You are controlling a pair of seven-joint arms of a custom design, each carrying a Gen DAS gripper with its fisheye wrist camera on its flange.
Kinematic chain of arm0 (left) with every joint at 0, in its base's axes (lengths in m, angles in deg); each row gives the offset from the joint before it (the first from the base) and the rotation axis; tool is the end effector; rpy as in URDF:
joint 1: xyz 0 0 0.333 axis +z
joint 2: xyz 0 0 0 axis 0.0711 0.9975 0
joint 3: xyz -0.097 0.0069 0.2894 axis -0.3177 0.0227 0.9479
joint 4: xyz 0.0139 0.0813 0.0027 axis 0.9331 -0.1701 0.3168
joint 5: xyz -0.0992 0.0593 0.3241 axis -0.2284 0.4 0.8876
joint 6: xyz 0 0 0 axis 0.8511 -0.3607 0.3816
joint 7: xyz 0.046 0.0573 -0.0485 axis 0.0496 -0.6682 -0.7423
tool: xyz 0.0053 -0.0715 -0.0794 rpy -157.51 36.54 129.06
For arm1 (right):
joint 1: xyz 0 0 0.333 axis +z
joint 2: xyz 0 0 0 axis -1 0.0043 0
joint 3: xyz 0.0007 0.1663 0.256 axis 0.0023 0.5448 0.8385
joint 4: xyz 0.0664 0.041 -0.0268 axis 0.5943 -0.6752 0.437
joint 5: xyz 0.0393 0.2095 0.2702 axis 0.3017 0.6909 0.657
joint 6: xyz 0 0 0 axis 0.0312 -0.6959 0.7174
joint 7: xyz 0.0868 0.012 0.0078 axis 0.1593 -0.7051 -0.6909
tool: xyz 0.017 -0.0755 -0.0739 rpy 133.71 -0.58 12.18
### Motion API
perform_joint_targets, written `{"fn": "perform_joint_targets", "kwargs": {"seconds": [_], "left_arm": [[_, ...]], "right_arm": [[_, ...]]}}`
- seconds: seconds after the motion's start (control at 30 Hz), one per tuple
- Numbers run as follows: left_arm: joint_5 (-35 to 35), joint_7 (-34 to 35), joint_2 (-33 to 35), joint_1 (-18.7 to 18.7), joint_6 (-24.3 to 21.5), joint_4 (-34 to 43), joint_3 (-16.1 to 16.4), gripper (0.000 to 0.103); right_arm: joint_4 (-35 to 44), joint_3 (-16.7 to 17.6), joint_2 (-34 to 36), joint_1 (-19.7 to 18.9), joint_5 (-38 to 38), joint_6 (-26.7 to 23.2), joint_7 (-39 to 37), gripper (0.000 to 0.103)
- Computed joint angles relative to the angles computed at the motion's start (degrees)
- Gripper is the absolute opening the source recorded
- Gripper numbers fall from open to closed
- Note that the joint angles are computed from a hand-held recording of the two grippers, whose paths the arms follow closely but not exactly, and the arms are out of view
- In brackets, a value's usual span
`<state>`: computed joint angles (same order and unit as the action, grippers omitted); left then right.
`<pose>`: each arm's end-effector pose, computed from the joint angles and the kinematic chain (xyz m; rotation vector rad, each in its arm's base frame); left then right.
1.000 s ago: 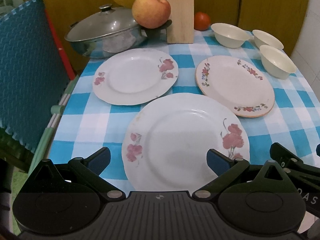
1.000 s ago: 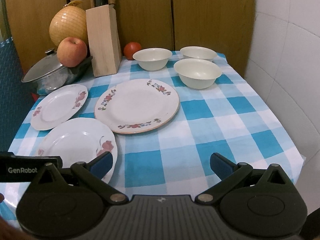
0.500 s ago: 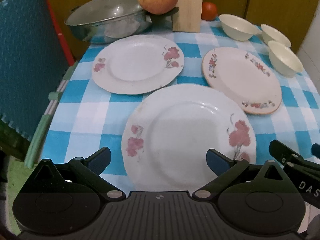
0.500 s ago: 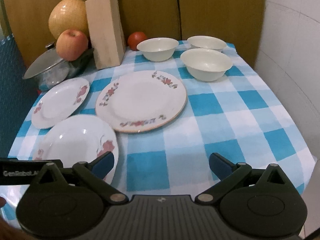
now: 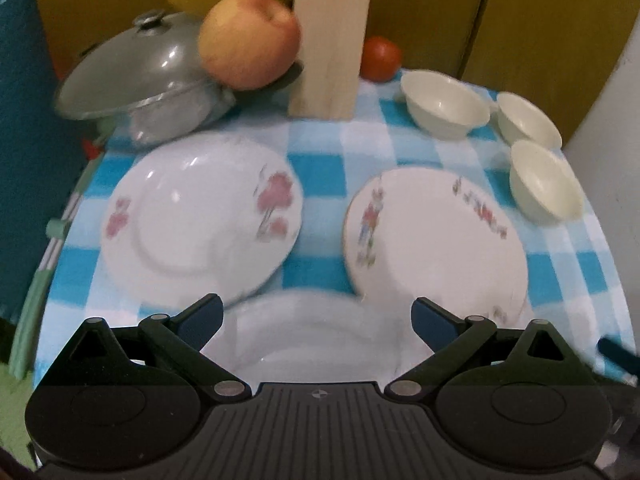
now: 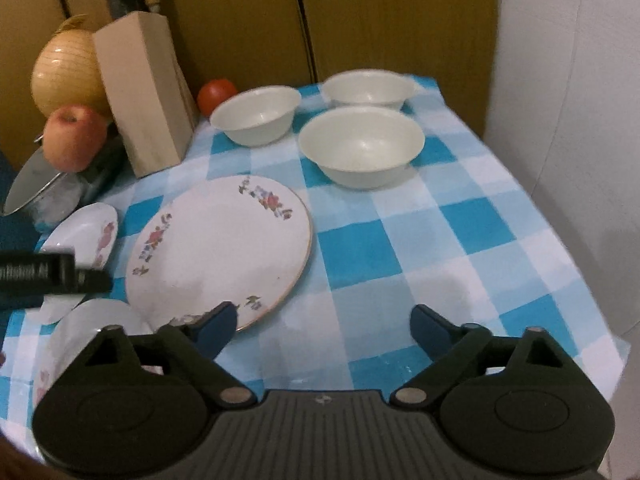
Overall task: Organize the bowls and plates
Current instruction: 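Move the right gripper to the floral-rim plate and close on its rim, then slide the floral-rim plate toward the cream bowls and open the right gripper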
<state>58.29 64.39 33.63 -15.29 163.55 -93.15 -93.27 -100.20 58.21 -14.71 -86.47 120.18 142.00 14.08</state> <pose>0.5034 -0.2742 0.3653 -2.2546 1.4279 -0.4406 0.5382 0.0101 0.3018 -1.8946 1.5868 -0.3500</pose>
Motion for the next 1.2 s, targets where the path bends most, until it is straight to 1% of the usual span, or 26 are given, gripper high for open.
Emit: {"fn": "perform_joint_targets", "kwargs": {"seconds": [0.07, 0.1, 0.2, 0.27, 0.33, 0.37, 0.47, 0.53, 0.63, 0.7, 0.77, 0.8, 0.87, 0.93, 0.97, 1.03, 1.07, 1.1, 1.13, 1.2], "left_arm": [[0.89, 1.04, 2.33, 0.09, -0.14, 3.12, 0.54, 0.102], [0.95, 1.93, 3.50, 0.14, -0.13, 4.76, 0.77, 0.102], [2.18, 3.59, 6.60, -0.12, 1.75, 8.58, 1.81, 0.102], [2.52, 5.56, 8.75, -0.28, 3.00, 11.10, 2.38, 0.102], [2.38, 7.37, 11.57, -0.88, 2.60, 14.48, 3.18, 0.102], [1.67, 8.53, 12.89, -0.95, 2.36, 15.98, 3.37, 0.102], [-2.16, 12.16, 15.73, -0.06, 3.74, 18.41, 3.33, 0.101], [-4.29, 14.74, 16.96, 0.42, 5.19, 19.12, 3.38, 0.101], [-6.24, 16.48, 18.17, 0.20, 5.97, 19.95, 4.26, 0.101], [-8.42, 18.08, 18.82, 1.01, 7.34, 19.96, 4.03, 0.101], [-11.10, 20.81, 19.48, 2.28, 9.41, 19.60, 3.14, 0.102], [-11.17, 21.21, 19.65, 1.63, 9.43, 19.91, 3.74, 0.102], [-12.04, 23.34, 19.94, 1.35, 9.69, 20.34, 3.74, 0.102], [-12.11, 23.39, 20.16, 0.08, 8.72, 20.96, 4.67, 0.102], [-12.12, 23.78, 20.32, -0.26, 8.27, 21.29, 4.86, 0.102], [-12.60, 24.12, 20.15, -0.37, 8.65, 20.99, 4.76, 0.102], [-13.18, 24.66, 19.85, 0.00, 9.56, 20.37, 4.30, 0.102], [-14.04, 25.70, 20.05, 0.58, 10.39, 20.35, 3.68, 0.102], [-14.78, 26.48, 20.07, 0.80, 10.86, 20.27, 3.28, 0.102], [-16.02, 28.34, 20.17, 0.85, 11.06, 20.36, 2.59, 0.102]], "right_arm": [[1.25, -1.06, 1.35, 0.13, -5.67, -1.48, 7.95, 0.085], [2.10, -1.17, 2.08, -0.07, -7.56, -1.83, 10.60, 0.083], [4.06, 0.36, 3.82, -1.14, -7.66, 0.01, 10.86, 0.083], [5.08, 0.68, 4.80, -1.46, -9.86, -0.09, 13.36, 0.082], [5.79, 1.20, 5.57, -1.98, -11.65, -0.07, 15.33, 0.081], [5.97, 1.41, 5.85, -2.21, -12.75, -0.29, 16.21, 0.081], [6.64, 1.68, 6.78, -2.78, -16.50, -1.53, 19.51, 0.077], [7.20, 3.00, 7.31, -3.78, -16.25, -0.89, 18.76, 0.074], [7.78, 3.97, 7.82, -4.51, -16.57, -0.41, 18.79, 0.072], [7.90, 4.20, 7.95, -4.71, -17.31, -0.39, 19.11, 0.072], [8.13, 4.89, 8.01, -5.62, -16.89, -0.99, 18.38, 0.071], [8.06, 5.02, 7.92, -5.89, -16.57, -1.20, 18.26, 0.070], [8.13, 5.41, 7.86, -6.48, -15.60, -1.68, 17.18, 0.065], [8.26, 5.50, 7.69, -7.06, -14.60, -3.27, 16.05, 0.046], [8.59, 5.29, 7.65, -7.63, -14.63, -5.82, 15.98, 0.042], [9.40, 3.86, 7.63, -8.22, -16.78, -12.62, 18.50, 0.020], [9.35, 3.13, 7.49, -7.74, -17.27, -13.20, 20.05, 0.020], [9.05, 2.78, 7.28, -7.19, -17.19, -12.06, 19.70, 0.019], [8.88, 2.52, 7.18, -6.86, -17.12, -11.35, 19.61, 0.019], [8.70, 1.64, 6.91, -6.70, -18.07, -11.84, 21.35, 0.019]]}}
